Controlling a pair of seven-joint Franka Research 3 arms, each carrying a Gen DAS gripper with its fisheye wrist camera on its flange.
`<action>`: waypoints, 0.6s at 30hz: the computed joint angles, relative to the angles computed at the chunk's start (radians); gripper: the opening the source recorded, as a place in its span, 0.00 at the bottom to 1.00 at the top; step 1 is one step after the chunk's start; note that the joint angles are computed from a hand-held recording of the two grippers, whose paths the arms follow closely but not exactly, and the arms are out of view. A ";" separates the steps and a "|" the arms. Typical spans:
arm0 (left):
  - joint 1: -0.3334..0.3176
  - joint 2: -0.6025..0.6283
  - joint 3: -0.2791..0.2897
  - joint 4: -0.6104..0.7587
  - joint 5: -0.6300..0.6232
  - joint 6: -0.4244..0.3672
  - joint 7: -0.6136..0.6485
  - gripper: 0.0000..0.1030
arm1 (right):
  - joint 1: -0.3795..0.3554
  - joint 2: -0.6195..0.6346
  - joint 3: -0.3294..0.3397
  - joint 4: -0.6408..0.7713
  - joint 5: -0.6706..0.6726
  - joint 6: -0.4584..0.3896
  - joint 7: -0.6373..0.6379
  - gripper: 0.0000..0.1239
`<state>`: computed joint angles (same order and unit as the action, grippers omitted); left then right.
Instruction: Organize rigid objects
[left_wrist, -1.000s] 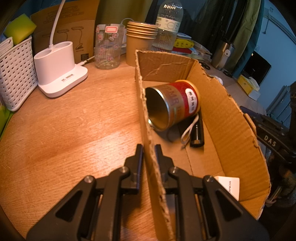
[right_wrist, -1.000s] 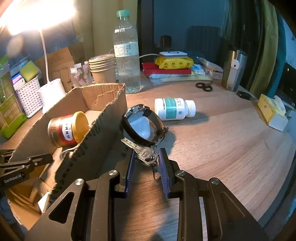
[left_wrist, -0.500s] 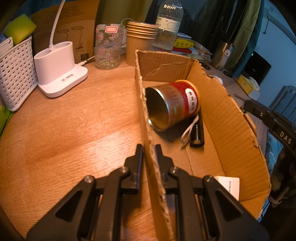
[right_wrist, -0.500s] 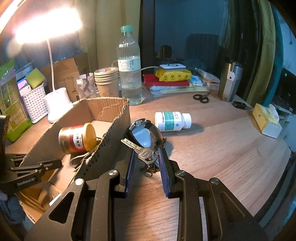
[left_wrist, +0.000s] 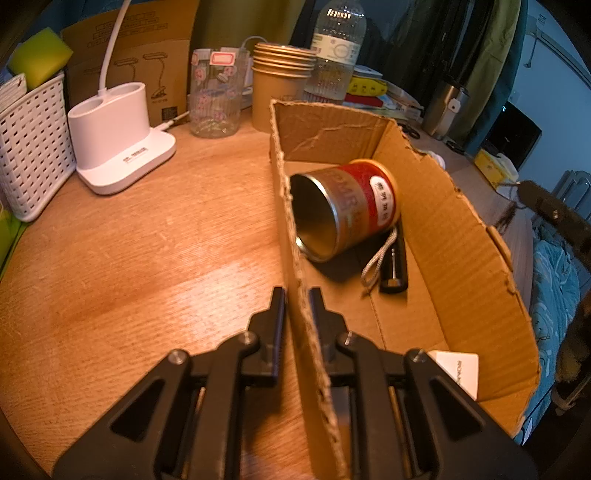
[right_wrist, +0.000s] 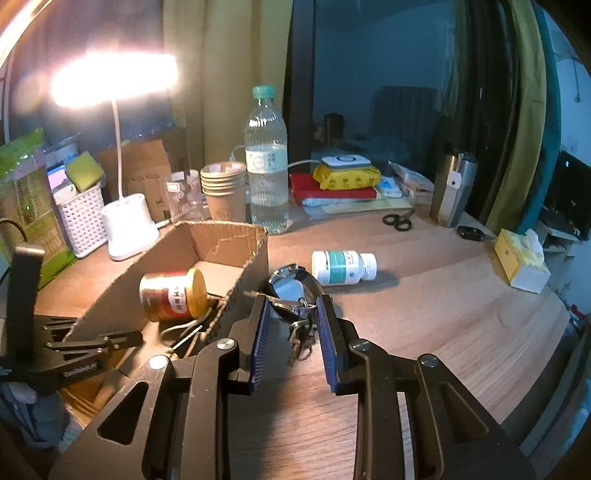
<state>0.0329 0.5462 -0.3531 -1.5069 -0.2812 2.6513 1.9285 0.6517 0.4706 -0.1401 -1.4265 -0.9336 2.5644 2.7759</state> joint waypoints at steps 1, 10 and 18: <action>0.000 0.000 0.000 0.000 0.000 0.000 0.000 0.13 | 0.003 -0.003 -0.001 0.001 -0.004 -0.002 -0.001 0.03; 0.000 0.001 -0.001 0.000 0.001 0.000 -0.001 0.13 | 0.006 -0.017 0.012 -0.003 -0.045 -0.006 0.010 0.03; 0.001 0.000 -0.001 0.000 0.001 0.000 0.000 0.13 | -0.043 0.054 0.033 0.037 0.119 -0.021 -0.099 0.03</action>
